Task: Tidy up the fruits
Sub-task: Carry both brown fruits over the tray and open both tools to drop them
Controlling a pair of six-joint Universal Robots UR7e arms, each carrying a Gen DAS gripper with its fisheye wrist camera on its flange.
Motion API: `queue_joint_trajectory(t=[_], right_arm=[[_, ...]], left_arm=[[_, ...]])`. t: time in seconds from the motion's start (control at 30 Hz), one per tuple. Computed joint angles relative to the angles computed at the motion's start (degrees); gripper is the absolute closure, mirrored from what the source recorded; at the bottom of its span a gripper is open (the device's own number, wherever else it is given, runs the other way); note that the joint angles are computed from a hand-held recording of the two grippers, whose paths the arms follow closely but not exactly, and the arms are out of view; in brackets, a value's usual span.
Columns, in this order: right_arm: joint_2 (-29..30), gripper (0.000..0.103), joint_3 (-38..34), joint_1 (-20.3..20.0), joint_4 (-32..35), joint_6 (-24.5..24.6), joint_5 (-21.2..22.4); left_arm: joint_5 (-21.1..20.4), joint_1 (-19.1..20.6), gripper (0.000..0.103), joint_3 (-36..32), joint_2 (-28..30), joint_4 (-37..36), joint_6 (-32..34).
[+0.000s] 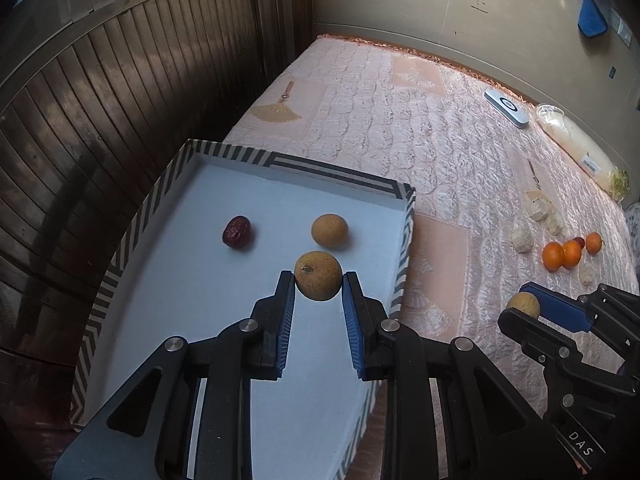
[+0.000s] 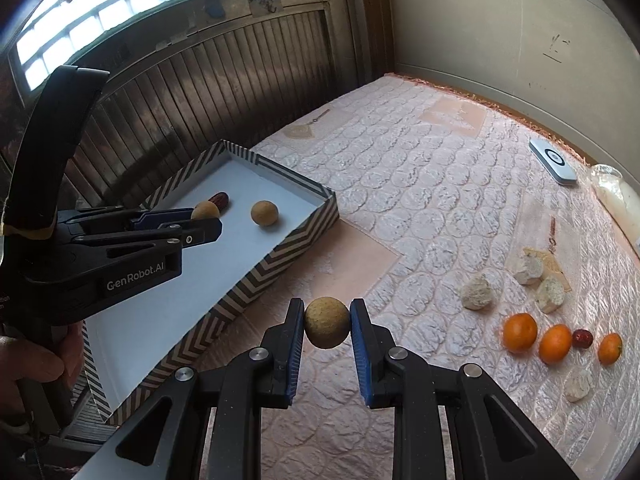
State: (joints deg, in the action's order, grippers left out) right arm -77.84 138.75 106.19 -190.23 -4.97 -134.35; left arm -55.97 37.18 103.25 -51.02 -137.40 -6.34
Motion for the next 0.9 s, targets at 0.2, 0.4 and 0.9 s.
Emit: queue_joint_trajectory(t=[0.2,0.4,0.9], right_arm=[[4.13,0.081,-3.88,0.42,0.65,-2.13,2.11],[8.55,0.081,-8.15,0.22,1.39,-4.13,4.15],[15.28,0.081,-13.41,-3.08,4.47,-6.47,6.76]], left_arm=[[1.48,2.04,0.079,-0.36,-0.73,1.12,-0.69],[2.56,3.78,0.080,-1.11,-0.69,2.43,-1.34],[5.39,5.89,0.080,-3.34,2.24,5.94,-2.63]])
